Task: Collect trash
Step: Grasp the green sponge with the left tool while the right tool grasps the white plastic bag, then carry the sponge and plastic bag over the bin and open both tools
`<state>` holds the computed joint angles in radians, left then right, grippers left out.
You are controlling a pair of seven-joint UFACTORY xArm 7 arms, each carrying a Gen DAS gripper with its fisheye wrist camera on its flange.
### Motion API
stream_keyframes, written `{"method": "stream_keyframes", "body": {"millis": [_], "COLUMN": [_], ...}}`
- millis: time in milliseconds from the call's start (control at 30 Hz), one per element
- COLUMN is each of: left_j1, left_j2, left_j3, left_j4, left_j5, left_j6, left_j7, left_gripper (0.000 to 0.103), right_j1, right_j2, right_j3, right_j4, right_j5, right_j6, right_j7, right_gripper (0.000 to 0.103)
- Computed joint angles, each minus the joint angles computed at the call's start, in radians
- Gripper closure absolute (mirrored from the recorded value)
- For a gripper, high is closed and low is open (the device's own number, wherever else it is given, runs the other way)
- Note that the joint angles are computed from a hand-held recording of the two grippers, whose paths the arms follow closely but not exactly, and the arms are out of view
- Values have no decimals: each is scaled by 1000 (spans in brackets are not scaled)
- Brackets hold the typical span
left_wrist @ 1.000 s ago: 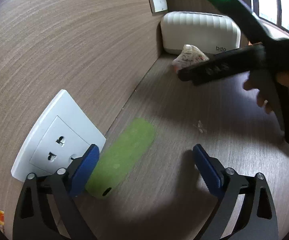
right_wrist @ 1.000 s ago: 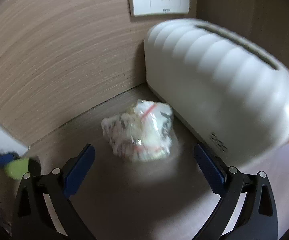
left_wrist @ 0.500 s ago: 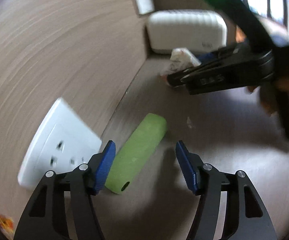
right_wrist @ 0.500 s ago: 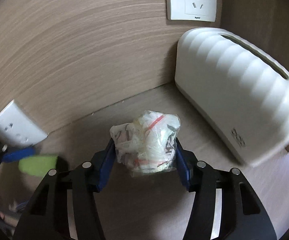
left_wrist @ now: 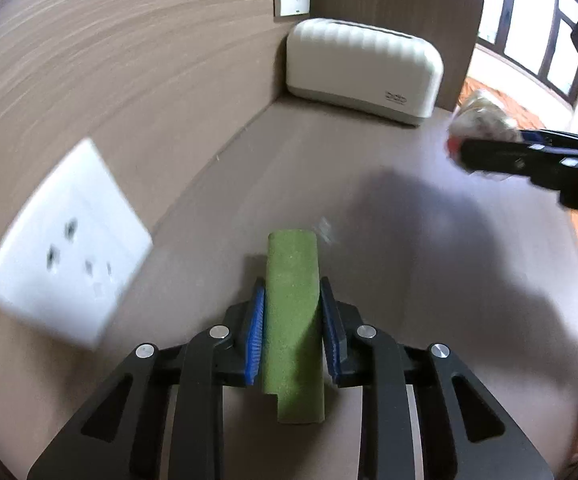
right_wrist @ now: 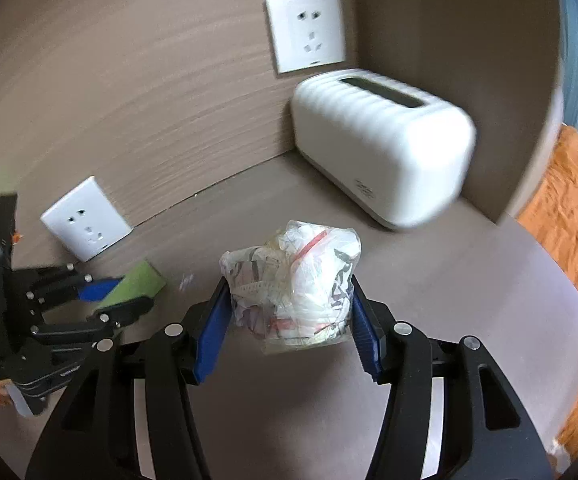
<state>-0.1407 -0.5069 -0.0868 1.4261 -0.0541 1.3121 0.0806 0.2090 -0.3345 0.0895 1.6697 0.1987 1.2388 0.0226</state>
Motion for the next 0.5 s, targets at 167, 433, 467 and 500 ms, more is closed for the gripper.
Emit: {"method": "stream_keyframes", "body": {"millis": [167,433,467,500], "left_j1": [-1,-39,-48,-61], "left_j2": [-106,-132,-127,-118], "left_j3": [-33,-137,-150,-172], "left_j4": [-15,61,74,92], "left_j5": [-20,-62,-62,-62], "left_j6": [90,124,126,126], "left_j7": [-112,-296,-307,-319], "left_gripper": [78,78,78,78], "right_j1": [-16,-38,-42,-45], "right_j2": [-116,-323,-352,-377], "right_j3": [-30,-47,-61,-69], "right_j4": [-59,-184,-193,-207], "right_j5": [6,-13,-13,-14], "right_j6": [64,154,176,187], "right_j7": [2,29,29,28], "right_gripper": [46,46,46,46]}}
